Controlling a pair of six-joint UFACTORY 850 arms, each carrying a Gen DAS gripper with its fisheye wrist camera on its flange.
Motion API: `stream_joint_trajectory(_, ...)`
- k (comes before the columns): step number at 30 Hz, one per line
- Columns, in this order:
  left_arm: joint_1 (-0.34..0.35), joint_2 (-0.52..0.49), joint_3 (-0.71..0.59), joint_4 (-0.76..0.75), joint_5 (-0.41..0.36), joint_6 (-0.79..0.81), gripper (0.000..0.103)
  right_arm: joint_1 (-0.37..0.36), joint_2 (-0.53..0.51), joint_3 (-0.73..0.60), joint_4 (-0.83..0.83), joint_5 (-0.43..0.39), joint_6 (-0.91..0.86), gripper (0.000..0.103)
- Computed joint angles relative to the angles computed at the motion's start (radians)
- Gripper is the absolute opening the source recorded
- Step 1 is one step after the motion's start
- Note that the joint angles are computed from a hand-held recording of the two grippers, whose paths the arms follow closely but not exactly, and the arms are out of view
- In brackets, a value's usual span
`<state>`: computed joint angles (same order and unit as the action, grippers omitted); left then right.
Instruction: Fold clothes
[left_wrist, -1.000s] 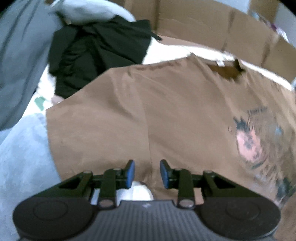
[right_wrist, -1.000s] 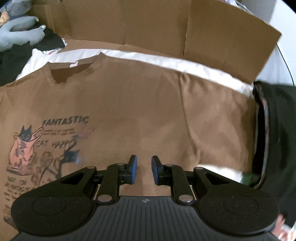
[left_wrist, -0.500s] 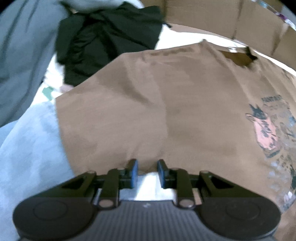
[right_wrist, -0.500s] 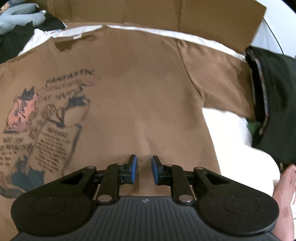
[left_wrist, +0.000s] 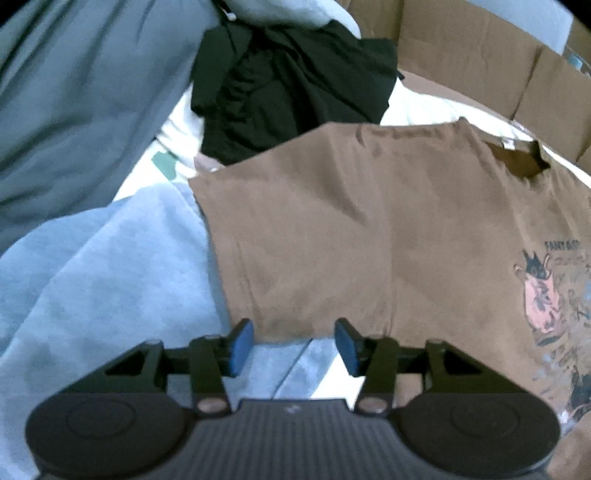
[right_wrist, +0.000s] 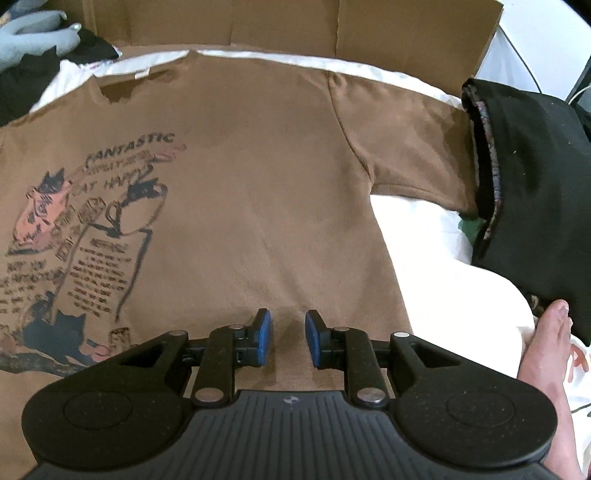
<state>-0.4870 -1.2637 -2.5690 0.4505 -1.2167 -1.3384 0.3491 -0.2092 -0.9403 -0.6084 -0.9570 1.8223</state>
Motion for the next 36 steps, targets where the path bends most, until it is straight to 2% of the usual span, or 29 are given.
stream_joint_trajectory(4,0.003,0.025,0.031,0.003,0.009,-0.033,0.054,0.015,0.006,-0.016,-0.013,-0.017,0.028,0.033)
stream_joint_trajectory(9,0.011,0.08,0.117,-0.005,0.058,-0.078,0.054,0.033,0.002,-0.036,-0.011,-0.027,0.069,0.034)
stream_joint_trajectory(12,0.018,0.095,0.143,-0.029,0.06,-0.08,0.054,0.048,-0.001,-0.053,-0.014,-0.037,0.088,0.034)
stream_joint_trajectory(17,0.021,0.148,0.231,-0.05,0.079,-0.115,0.054,0.067,-0.001,-0.078,-0.057,-0.001,0.101,0.034)
stream_joint_trajectory(26,0.012,0.267,0.406,-0.032,0.185,-0.23,0.053,0.087,-0.052,-0.154,-0.109,0.043,0.095,0.034)
stream_joint_trajectory(34,0.012,0.278,0.414,-0.01,0.217,-0.233,0.053,0.081,-0.102,-0.205,-0.147,0.102,0.114,0.035)
stream_joint_trajectory(36,0.008,0.266,0.392,0.022,0.194,-0.252,0.052,0.078,-0.113,-0.216,-0.156,0.112,0.117,0.035)
